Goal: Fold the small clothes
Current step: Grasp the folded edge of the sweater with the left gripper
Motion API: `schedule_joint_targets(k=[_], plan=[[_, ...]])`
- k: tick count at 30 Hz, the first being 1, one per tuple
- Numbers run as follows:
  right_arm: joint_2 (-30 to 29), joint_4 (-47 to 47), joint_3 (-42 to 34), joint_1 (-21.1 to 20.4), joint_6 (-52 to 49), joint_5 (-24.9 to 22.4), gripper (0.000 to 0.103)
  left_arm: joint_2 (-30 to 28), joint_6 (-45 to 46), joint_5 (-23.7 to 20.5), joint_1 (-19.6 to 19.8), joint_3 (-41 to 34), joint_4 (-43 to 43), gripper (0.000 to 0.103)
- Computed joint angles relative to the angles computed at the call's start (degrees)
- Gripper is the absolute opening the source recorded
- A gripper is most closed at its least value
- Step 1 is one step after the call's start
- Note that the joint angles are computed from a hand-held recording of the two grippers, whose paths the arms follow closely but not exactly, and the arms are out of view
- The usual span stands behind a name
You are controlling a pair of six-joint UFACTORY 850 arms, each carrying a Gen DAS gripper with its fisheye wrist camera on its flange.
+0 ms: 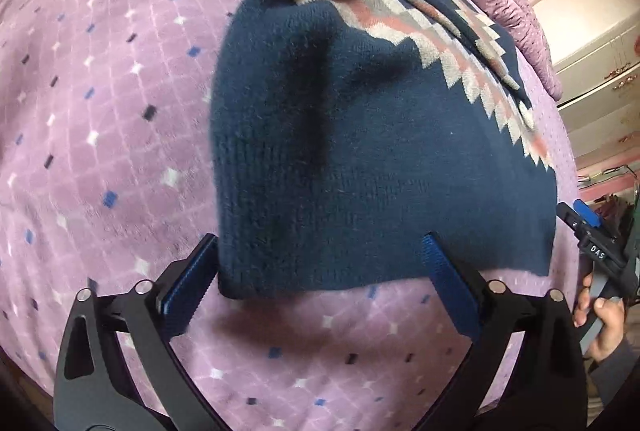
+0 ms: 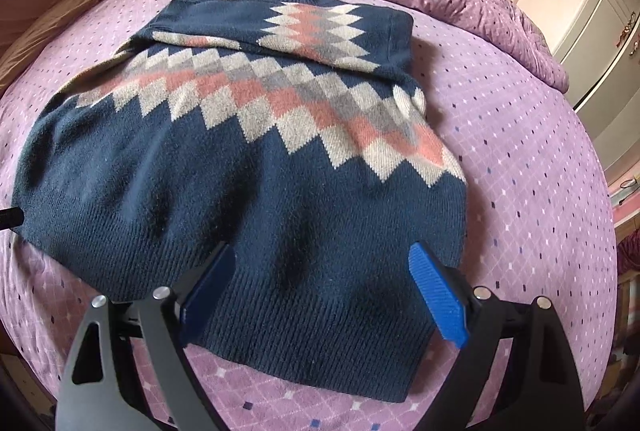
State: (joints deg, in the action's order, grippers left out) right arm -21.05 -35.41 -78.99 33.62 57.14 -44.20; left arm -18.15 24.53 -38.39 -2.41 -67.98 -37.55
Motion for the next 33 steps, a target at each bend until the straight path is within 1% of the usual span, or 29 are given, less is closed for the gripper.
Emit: schedule_joint_targets(k=[1,2,3,4,5,6,7,8,9,11,13,16,18,22,26,29,31,32,33], plan=[[-0.2,0.0,-0.1,0.0,-0.5,0.0,0.09,0.0,-1.1,-0.1,-0.4,-0.2,1.4,0.094],[-0.3,-0.1,-0.3,0.0,-0.8,-0.3,0.09,-0.1,-3.3,0.0,-0.9,-0.5,4.4,0.087],[-0.3,-0.5,-0.5,0.1,-0.9,-0.5,0.09,-0.2,-5.1,0.1,-1.4,-0.8,6.9,0.074],[-0.2,-1.0,-0.4,0.1,-0.9,-0.8,0.09,-0.4,-6.9,0.0,-1.6,-1.2,9.5,0.066],[-0.1,-1.3,-0.3,0.0,-0.8,-1.0,0.09,-0.7,-8.1,-0.4,-1.7,-1.6,11.3,0.041],[0.1,-1.2,-0.1,-0.1,-0.7,-1.2,0.09,-1.2,-7.9,-1.1,-1.4,-2.1,11.5,0.031],[0.2,-1.1,0.0,-0.3,-0.7,-1.2,0.09,-1.6,-6.1,-2.4,-0.8,-2.5,9.3,0.023],[0.5,-0.8,0.4,-0.5,-0.5,-1.3,0.09,-1.9,-5.1,-3.1,-0.4,-2.8,8.2,0.02],[0.9,-0.7,1.0,-0.6,-0.2,-1.4,0.09,-2.1,-6.0,-3.3,-0.6,-3.2,9.2,0.02],[1.7,-0.7,1.8,-0.8,0.1,-1.9,0.09,-1.9,-8.8,-2.6,-2.0,-3.7,14.2,0.019],[3.1,-0.7,3.4,-1.1,0.8,-2.6,0.09,-1.5,-13.6,-1.2,-4.5,-4.1,22.2,0.017],[5.5,3.9,6.7,-2.4,-0.1,-1.8,0.09,-1.3,-18.8,-0.3,-6.7,-4.4,29.7,0.016],[7.0,7.1,9.2,-3.0,-1.3,-0.5,0.09,-2.0,-20.6,-1.0,-7.1,-5.3,31.1,0.016],[10.2,15.0,14.1,-4.2,-5.0,5.2,0.09,-2.7,-19.7,-1.8,-6.3,-6.1,28.3,0.016],[10.9,21.1,16.7,-5.5,-7.3,8.4,0.089,-2.4,-19.8,-1.7,-6.6,-5.6,29.6,0.016],[11.8,28.0,18.8,-7.0,-9.6,11.6,0.088,-2.5,-20.2,-1.8,-7.0,-5.8,30.5,0.016],[11.7,31.2,19.2,-7.5,-11.2,12.7,0.076,-2.6,-20.7,-1.8,-7.4,-6.0,30.9,0.016],[11.5,32.9,19.2,-7.8,-12.8,12.8,0.065,-2.7,-21.0,-1.8,-7.6,-6.0,31.3,0.016],[11.2,33.7,18.9,-7.8,-13.5,12.5,0.063,-2.7,-21.3,-1.8,-7.7,-6.0,31.7,0.016]])
